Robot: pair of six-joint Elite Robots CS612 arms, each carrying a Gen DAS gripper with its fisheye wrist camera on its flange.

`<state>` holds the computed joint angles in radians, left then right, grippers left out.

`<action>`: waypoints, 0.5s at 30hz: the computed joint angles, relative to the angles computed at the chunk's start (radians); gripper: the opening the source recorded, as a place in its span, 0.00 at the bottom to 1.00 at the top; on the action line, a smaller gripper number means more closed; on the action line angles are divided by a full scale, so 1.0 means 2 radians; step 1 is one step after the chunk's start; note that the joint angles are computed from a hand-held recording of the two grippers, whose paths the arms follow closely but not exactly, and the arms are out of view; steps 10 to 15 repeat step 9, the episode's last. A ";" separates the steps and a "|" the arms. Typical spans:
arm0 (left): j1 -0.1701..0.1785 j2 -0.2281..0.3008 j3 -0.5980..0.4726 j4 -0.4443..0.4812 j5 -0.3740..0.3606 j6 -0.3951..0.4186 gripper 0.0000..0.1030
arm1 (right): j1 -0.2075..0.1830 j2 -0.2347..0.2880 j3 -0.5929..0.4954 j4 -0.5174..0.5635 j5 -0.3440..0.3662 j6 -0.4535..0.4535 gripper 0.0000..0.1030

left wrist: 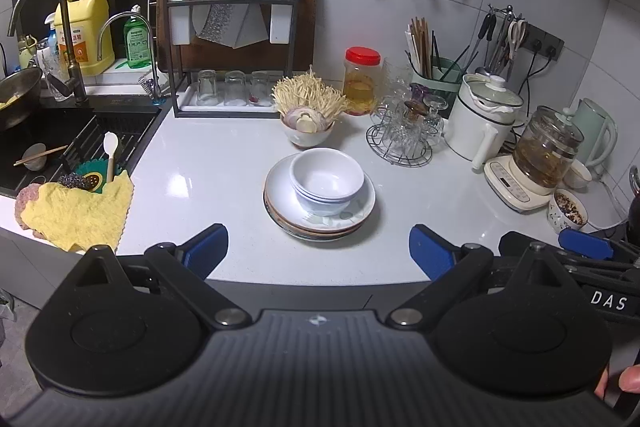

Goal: Organize plates and bowls

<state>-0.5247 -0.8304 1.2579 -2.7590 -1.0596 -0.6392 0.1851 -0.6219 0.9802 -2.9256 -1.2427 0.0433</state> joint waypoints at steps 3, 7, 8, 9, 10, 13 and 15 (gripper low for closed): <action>0.000 0.000 0.001 -0.003 -0.002 0.000 0.96 | -0.001 -0.001 0.002 0.002 0.002 -0.001 1.00; -0.001 0.000 0.000 -0.003 -0.002 -0.001 0.96 | -0.001 -0.002 0.004 0.001 0.001 0.000 1.00; 0.000 0.000 0.000 -0.003 -0.003 -0.001 0.96 | -0.001 -0.002 0.005 0.000 0.000 -0.001 1.00; -0.001 0.000 0.000 -0.003 -0.003 -0.001 0.96 | -0.001 -0.002 0.005 -0.001 0.000 -0.001 1.00; -0.001 0.000 0.000 -0.003 -0.003 -0.001 0.96 | -0.001 -0.002 0.005 -0.001 0.000 -0.001 1.00; -0.001 0.000 0.000 -0.003 -0.003 -0.001 0.96 | -0.001 -0.002 0.005 -0.001 0.000 -0.001 1.00; -0.001 0.000 0.000 -0.003 -0.003 -0.001 0.96 | -0.001 -0.002 0.005 -0.001 0.000 -0.001 1.00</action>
